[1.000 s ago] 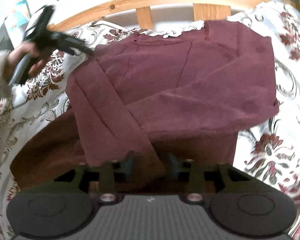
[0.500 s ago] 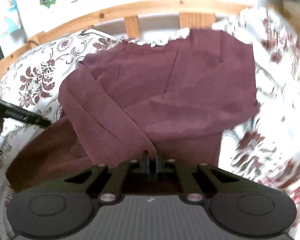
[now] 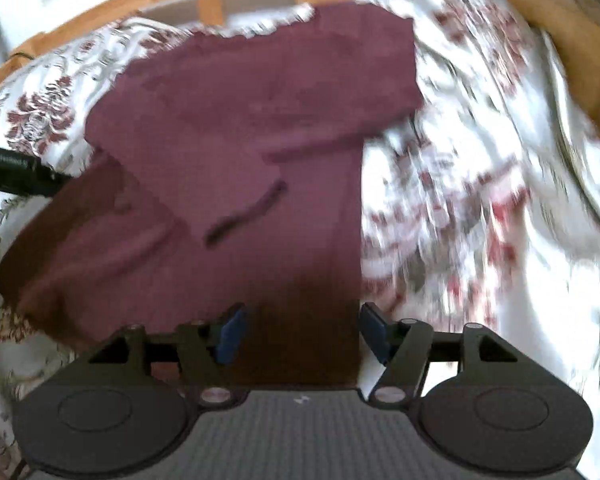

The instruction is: Fold small clothes

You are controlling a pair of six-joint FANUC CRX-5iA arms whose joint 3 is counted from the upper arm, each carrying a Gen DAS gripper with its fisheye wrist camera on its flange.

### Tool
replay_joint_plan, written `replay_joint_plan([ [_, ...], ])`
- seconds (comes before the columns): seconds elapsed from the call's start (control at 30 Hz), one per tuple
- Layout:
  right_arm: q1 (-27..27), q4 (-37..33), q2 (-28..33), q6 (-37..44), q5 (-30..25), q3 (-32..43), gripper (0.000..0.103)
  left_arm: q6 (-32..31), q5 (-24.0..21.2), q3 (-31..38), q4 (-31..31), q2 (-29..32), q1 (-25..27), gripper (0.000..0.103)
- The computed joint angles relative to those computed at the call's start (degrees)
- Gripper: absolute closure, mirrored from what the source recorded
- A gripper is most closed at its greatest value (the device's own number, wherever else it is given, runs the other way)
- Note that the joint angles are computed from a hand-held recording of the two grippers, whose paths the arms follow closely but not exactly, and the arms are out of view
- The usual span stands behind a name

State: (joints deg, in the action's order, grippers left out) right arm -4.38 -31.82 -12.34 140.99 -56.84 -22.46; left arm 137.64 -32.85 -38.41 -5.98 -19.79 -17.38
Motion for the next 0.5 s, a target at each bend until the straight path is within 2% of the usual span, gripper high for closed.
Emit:
replay_joint_plan([
  [0.03,-0.35,0.39,0.45,-1.01,-1.04,0.03,0.034,0.20,-0.59,0.68,-0.70,0.66,-0.42,0.054],
  [0.07,-0.31,0.73,0.38,-1.76,-0.89,-0.49,0.035,1.23,-2.00,2.13,-2.41,1.69,-1.18,0.061],
  [0.1,0.19,1.28,-0.17,-2.07,-0.10,-1.23,0.039,2.98,-4.39,4.14,-5.33,2.88,-2.64,0.066],
  [0.13,1.23,2.48,-1.19,-2.40,0.99,-2.12,0.059,5.70,-7.83,6.92,-9.46,4.47,-5.00,0.075],
  [0.17,1.49,2.90,-1.60,-1.79,0.83,-2.23,0.097,7.31,-10.41,8.81,-12.27,5.53,-6.75,0.079],
  [0.23,1.89,3.80,-2.80,-0.68,0.55,-2.32,0.096,9.04,-12.73,10.45,-15.15,6.40,-8.75,0.079],
  [0.37,-0.77,3.45,-5.61,2.05,0.88,-1.42,0.096,9.54,-14.62,11.58,-16.76,7.19,-10.08,0.079],
  [0.5,-3.43,3.13,-4.24,2.59,1.79,-0.79,0.096,9.92,-15.62,12.42,-17.71,8.15,-10.68,0.079],
])
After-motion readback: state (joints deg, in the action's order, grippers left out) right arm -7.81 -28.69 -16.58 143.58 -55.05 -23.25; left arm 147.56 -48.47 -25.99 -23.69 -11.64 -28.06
